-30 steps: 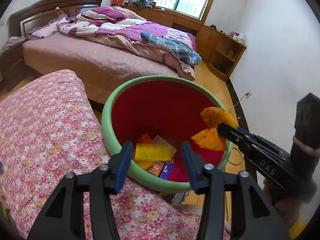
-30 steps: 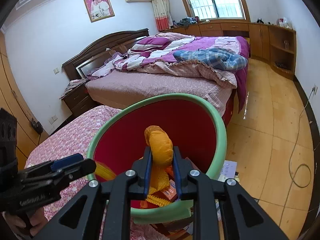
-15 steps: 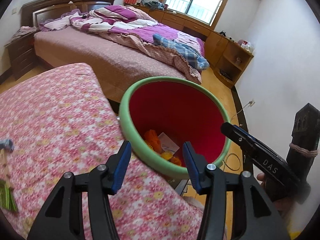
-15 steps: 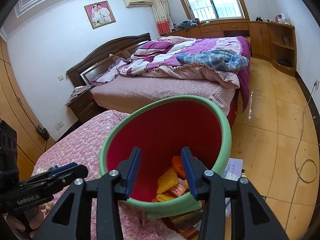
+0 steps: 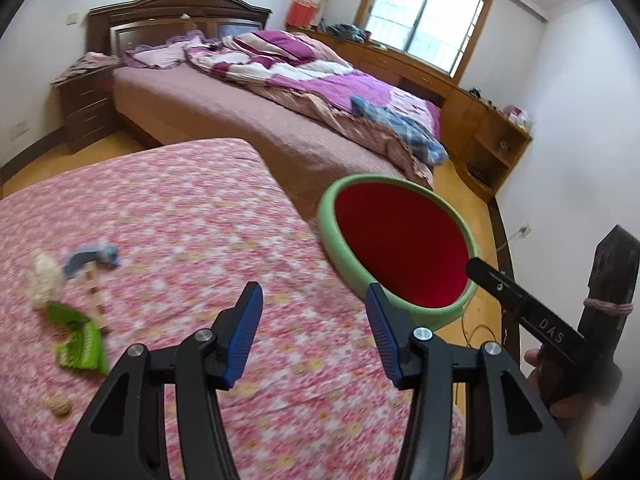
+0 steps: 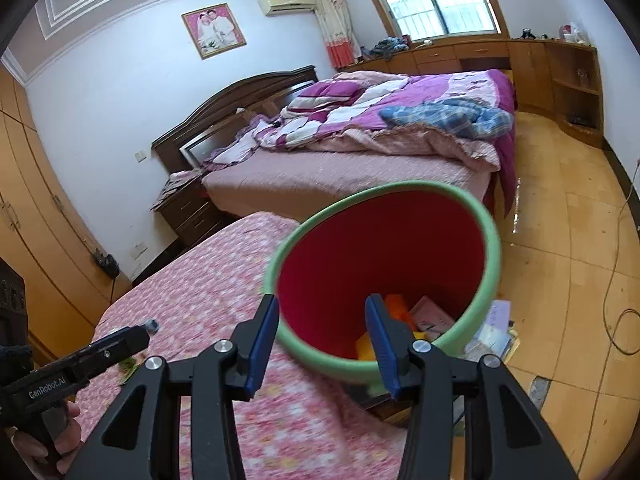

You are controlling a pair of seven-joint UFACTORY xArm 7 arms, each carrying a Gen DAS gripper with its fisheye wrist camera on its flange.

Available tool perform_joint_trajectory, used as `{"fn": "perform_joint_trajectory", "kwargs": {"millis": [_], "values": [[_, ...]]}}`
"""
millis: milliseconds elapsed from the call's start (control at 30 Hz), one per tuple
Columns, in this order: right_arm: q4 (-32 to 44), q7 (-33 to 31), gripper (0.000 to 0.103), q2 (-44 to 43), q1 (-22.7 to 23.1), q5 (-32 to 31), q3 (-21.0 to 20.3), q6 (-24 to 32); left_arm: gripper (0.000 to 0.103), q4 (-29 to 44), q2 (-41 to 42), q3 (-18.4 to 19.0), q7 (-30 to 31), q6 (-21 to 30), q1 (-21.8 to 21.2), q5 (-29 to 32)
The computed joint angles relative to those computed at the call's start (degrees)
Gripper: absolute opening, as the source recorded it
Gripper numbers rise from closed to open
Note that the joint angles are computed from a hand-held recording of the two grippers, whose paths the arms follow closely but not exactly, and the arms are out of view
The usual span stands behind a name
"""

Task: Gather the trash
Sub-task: 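Move both open tools back over the trash on the bed, then grasp the crumpled cream plastic bag with the left tool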

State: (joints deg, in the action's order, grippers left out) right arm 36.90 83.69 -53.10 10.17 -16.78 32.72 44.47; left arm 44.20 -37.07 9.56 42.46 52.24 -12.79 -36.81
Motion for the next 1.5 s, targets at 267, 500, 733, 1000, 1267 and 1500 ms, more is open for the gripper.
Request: {"fn": "perform_joint_trajectory", "kwargs": {"millis": [267,500,733,1000,1267,1500], "values": [[7.01,1.84,0.052,7.2,-2.18,-1.88,4.52,-2.7,0.053,1.06,-0.79,4.01,-1.34,2.06,4.72,1.76],[12.99,3.86,0.056,14.73,-3.84,-5.41,8.05,-4.22,0.054,1.41,-0.79,6.53,-0.56,2.7,8.19,2.87],[17.67,7.09,0.062,22.71,-3.56,-10.62,9.96,-3.98,0.054,2.2,1.32,8.82,1.16,2.94,11.26,3.04],[21.12,11.03,0.066,30.96,0.09,-16.85,8.95,-3.14,0.054,4.22,6.51,9.64,5.22,0.05,14.29,2.68],[21.59,13.85,0.072,34.94,4.84,-20.52,4.77,-2.67,0.055,7.82,13.94,8.97,8.23,-1.89,16.71,-0.29],[21.16,16.42,0.072,36.98,8.85,-22.6,0.17,-2.11,0.056,11.91,20.8,6.6,8.75,-2.5,18.94,-3.53]]}}
